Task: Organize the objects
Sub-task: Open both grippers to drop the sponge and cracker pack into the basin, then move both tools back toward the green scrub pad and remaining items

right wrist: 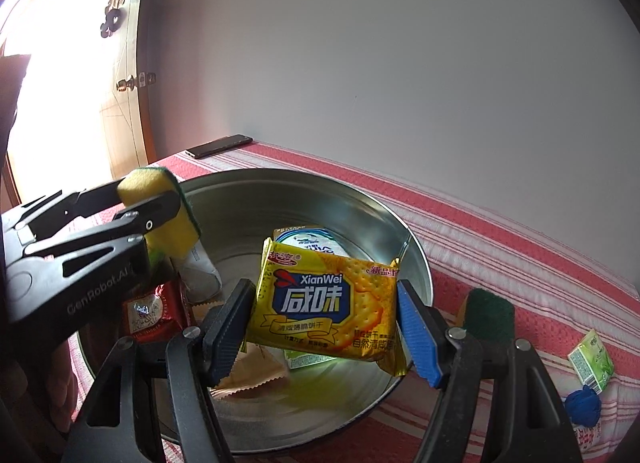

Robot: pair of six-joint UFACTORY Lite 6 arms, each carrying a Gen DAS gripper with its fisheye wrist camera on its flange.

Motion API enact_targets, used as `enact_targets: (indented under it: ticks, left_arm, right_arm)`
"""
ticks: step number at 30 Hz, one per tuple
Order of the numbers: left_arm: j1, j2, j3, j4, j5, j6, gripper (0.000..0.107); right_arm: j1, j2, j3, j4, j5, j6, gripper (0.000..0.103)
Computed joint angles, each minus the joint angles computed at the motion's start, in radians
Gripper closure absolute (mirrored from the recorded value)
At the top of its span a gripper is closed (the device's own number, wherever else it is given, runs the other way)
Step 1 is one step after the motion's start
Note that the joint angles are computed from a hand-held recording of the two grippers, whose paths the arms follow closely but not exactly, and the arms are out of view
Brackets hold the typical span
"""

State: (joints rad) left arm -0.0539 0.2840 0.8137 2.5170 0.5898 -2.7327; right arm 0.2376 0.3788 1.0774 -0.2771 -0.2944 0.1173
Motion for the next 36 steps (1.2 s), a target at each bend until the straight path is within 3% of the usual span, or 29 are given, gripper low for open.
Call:
enact_targets:
  ticks: [11, 13, 14, 16, 19, 21, 28, 36]
  left_arm:
    - [0.001, 0.064, 0.1, -0.076, -0.098, 0.139, 0.055]
    - [0.011, 0.075, 0.111, -0.069, -0.106, 0.134, 0.053]
    - [0.015, 0.079, 0.115, -0.078, -0.108, 0.14, 0.049]
    - [0.019, 0.071, 0.102, -0.075, -0.091, 0.127, 0.028]
    - [0.025, 0.053, 0.081, -0.075, -0.076, 0.11, 0.013]
    - [0.031, 0.038, 0.066, -0.068, -0.075, 0.092, 0.009]
    - [0.004, -0.019, 0.025, -0.086, -0.065, 0.066, 0.005]
    - [-0.142, 0.006, 0.052, -0.209, -0.008, 0.189, 0.004]
  right_arm:
    - [-0.001, 0.019, 0.013, -0.036, 0.006, 0.025, 0.031]
    - [-0.01, 0.021, 0.017, -0.116, 0.003, 0.102, 0.03]
    - [-0.013, 0.022, 0.017, -0.134, -0.001, 0.119, 0.03]
    - [-0.009, 0.017, 0.008, -0.051, -0.008, 0.044, 0.029]
    - [-0.014, -0.008, -0.025, -0.033, -0.036, 0.028, 0.029]
    - [-0.023, -0.034, -0.056, -0.015, -0.06, 0.019, 0.028]
    - [-0.124, -0.102, -0.135, -0.138, -0.124, 0.147, 0.023]
    - [-0.259, -0.141, -0.184, -0.306, -0.171, 0.315, 0.023]
